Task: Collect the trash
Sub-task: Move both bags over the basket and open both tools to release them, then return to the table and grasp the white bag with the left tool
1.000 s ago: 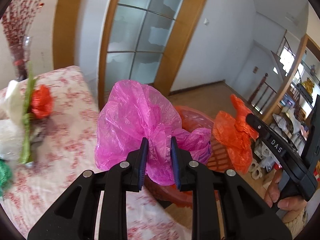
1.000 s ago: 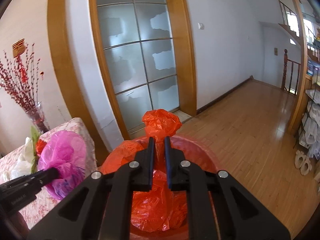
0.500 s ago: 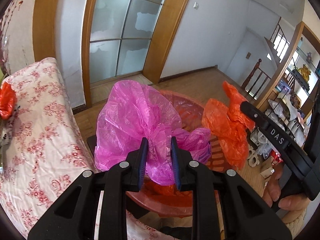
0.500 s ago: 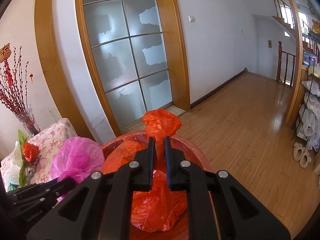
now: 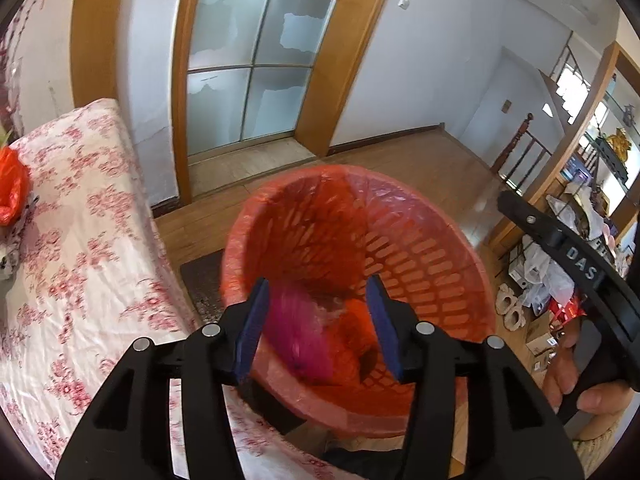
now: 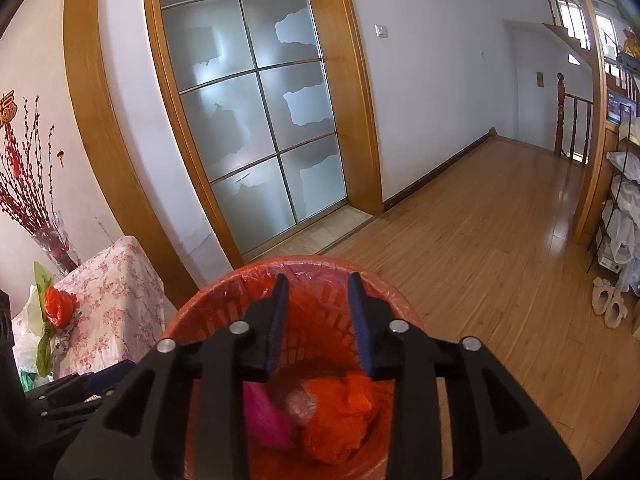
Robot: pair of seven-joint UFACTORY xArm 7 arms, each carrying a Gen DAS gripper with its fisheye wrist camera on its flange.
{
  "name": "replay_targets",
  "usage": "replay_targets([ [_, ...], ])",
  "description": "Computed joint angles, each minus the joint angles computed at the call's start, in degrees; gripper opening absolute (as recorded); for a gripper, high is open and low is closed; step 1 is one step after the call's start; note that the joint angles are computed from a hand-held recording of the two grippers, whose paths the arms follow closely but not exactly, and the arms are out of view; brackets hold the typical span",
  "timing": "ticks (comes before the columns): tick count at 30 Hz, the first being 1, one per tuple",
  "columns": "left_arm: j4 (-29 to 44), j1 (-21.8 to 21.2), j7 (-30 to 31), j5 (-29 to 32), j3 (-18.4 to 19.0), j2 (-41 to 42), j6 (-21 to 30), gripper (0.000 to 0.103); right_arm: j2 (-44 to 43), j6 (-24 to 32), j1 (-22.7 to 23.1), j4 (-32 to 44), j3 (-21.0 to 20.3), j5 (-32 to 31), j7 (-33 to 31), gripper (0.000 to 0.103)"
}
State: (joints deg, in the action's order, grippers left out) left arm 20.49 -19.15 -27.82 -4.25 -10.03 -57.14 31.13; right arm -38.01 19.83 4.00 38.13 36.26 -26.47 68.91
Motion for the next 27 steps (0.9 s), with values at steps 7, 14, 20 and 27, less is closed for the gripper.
replay_targets([
  [7, -2.3, 4.6, -1.9, 3.3, -1.2, -9.2, 6.7, 0.070, -1.2, 2.3, 0.0, 0.3, 1.7, -1.4, 0.1, 0.057],
  [14, -4.0, 9.0, -1.3, 6.7, 0.1, -20.0, 14.7, 0.083, -0.3, 3.9, 0.3, 2.8, 4.1, -2.5, 0.1, 0.070],
  [20, -5.3, 13.7, 1.7, 9.1, 3.3, -32.3, 24.6, 0.086, 3.9, 6.3, 0.7, 7.9, 8.0, -4.5, 0.4, 0.073],
  [27, -5.2, 23.3, 9.2, 14.4, 10.9, -44.2, 34.2, 0.086, 12.9, 8.9, 0.8, 16.5, 14.7, -11.1, 2.6, 0.073],
])
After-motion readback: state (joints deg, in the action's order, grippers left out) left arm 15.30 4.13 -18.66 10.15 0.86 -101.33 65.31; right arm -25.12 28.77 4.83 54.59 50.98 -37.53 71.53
